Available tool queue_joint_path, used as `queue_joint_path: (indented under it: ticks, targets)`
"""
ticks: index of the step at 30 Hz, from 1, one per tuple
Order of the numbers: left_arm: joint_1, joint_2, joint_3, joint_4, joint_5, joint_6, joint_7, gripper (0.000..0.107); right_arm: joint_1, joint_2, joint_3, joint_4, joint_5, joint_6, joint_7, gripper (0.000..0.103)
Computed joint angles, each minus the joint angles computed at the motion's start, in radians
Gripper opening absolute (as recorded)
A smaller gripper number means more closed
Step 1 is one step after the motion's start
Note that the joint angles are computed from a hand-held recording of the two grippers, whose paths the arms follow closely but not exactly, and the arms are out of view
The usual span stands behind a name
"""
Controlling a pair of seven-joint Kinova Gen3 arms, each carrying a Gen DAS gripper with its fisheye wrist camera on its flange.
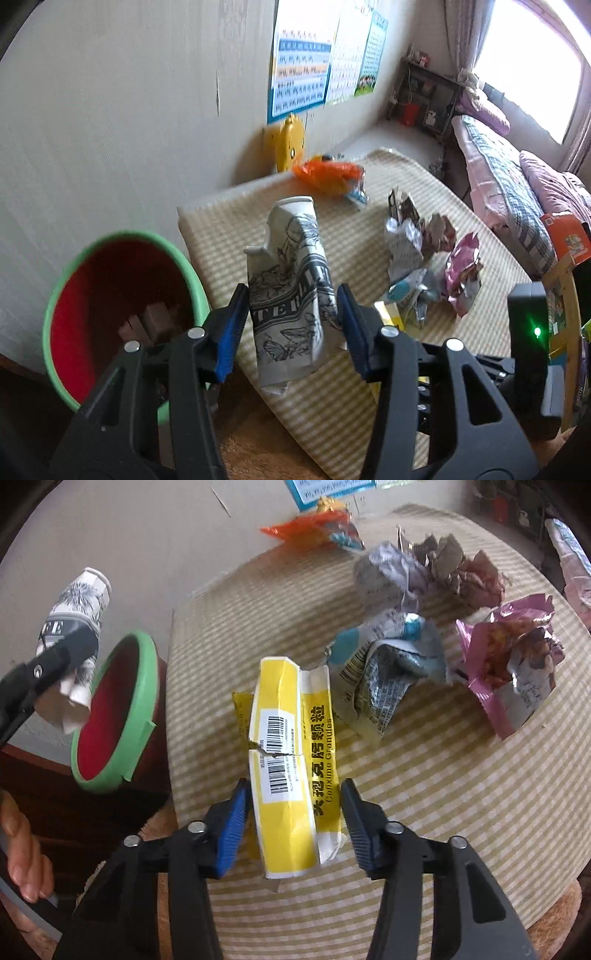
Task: Collect trash
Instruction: 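Lift the newspaper and yellow box and carry both over the red bucket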
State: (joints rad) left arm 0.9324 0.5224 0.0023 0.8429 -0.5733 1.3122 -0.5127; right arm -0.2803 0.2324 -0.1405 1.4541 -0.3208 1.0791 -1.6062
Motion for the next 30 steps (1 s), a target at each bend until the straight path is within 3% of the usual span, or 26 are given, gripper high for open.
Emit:
queue_joint_path:
  ticks: [13,30]
  targets:
    - [0.054,-0.042,-0.033,0.018,-0.158,0.013,0.032,0.047,0.021,-0.210,0.029,0.027,0.010,-0.201,-0.086,0.041]
    - [0.042,-0.085,-0.007,0.092,-0.225,0.009,0.091,0.048,-0.050,-0.242,-0.008,-0.028,0.139,-0.276,-0.194,0.042]
